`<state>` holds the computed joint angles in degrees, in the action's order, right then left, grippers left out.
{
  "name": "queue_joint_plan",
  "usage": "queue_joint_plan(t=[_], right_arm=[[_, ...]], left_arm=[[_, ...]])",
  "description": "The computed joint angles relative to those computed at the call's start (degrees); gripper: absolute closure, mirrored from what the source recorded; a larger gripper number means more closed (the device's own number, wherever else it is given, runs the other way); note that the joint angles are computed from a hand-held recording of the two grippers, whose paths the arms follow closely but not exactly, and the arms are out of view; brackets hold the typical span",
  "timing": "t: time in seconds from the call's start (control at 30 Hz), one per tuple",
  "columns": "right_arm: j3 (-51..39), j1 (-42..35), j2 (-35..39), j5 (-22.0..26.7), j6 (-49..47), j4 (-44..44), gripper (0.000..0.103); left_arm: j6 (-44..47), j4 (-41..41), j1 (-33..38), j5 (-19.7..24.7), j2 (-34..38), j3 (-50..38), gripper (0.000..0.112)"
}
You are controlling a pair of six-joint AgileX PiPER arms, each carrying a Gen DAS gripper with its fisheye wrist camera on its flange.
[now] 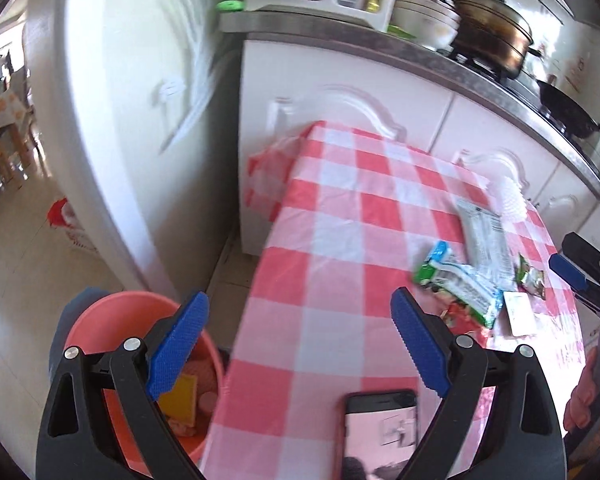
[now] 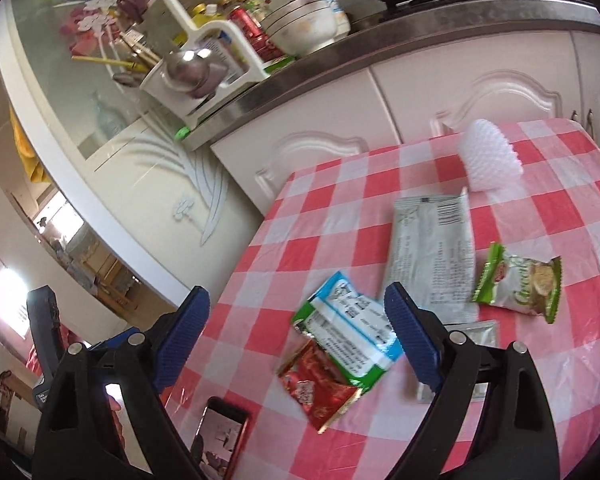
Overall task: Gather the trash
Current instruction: 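Move both tools back over the remaining wrappers on the table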
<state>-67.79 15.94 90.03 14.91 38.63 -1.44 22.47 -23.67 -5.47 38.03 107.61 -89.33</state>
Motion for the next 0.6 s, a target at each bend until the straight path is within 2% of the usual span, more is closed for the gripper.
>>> queue_joint_plan(t=[0.23,0.37,0.6], right_arm=[[8.2,-7.4,-6.0,-2.5,-1.3,2.0,0.013],[12.2,-11.6,-8.2,-3.6,-5.7,6.7,0.013],[15.2,-16.5,-8.6,-2.1,-0.4,0.4,0.013]], left_arm=[[-4.9,4.2,-7.6,0.7,1.3,-4.3,0.021],[-7.9,6.9,-11.4,1.0,2.8,-7.0,0.021],[-12.7,10.7,-17.1,2.3,6.1,-12.0,0.021]])
